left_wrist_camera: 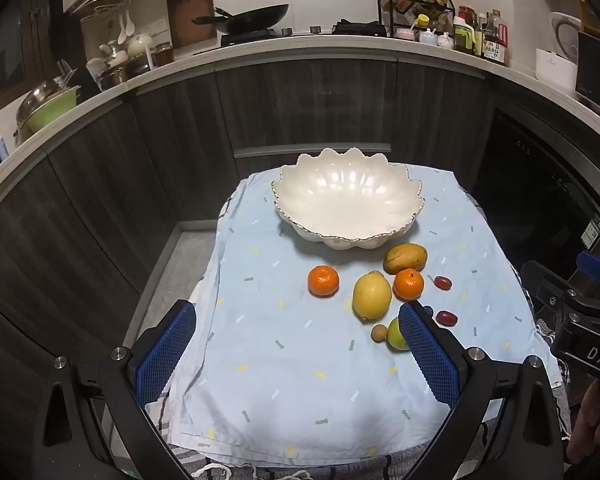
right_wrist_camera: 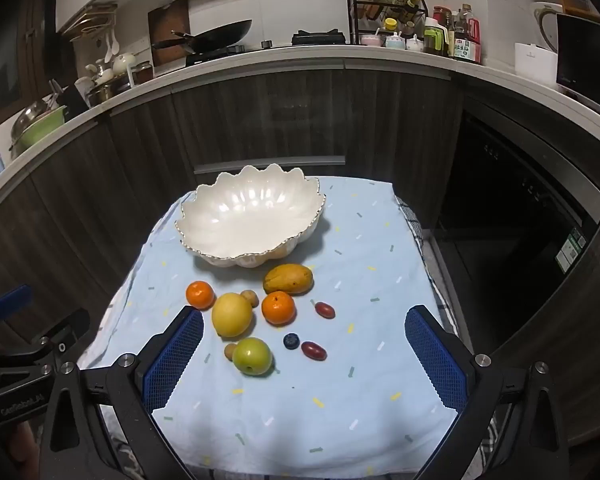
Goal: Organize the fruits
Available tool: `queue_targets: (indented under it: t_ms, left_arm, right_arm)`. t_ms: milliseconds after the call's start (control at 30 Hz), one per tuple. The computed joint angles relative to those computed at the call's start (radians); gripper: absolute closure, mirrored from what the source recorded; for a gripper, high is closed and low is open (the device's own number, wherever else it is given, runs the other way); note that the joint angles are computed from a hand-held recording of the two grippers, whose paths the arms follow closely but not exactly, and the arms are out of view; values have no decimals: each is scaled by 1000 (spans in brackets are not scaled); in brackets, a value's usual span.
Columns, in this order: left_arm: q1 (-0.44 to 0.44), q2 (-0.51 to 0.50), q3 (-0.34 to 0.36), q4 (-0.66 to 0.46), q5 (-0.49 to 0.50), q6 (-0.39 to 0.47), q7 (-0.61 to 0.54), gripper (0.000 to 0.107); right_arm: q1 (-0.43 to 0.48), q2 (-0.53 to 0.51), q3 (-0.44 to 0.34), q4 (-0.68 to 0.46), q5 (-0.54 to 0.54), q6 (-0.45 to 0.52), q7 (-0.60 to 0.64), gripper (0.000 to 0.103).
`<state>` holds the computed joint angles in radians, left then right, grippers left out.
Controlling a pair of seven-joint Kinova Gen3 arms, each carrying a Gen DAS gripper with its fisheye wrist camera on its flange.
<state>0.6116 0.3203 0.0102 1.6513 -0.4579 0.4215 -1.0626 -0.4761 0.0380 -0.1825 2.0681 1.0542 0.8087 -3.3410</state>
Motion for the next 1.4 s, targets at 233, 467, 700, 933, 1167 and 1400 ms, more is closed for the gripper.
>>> queue_targets:
  t_ms: [233,467,700,933,1167,1400]
  left_arm:
    - [3,-2,-10,14,-18,-5,12,4]
    - [0,2,-7,7,-16,3,11,4]
    - [-5,-2,-1,3,-16,13,10,4]
    - [13,-1,-11,4,-38,16,32,4]
    - [21,-3,-13,11,-62,12,52,4]
    - [25,-3,-13,10,-77,17,68,4]
  right_arm:
    - [-2,0,-1,-4,-6,8,9,1]
    - [-5,0,-4,-2,-1,13,2,1]
    - [-6,-2,-5,1,-1,15,-3,1]
    - [-5,-3,-5,1,-3,14,0,1]
    - [1,-9,-5,3,-8,16,4,1]
    - [-1,-8,-7,3,-5,19,-1,1]
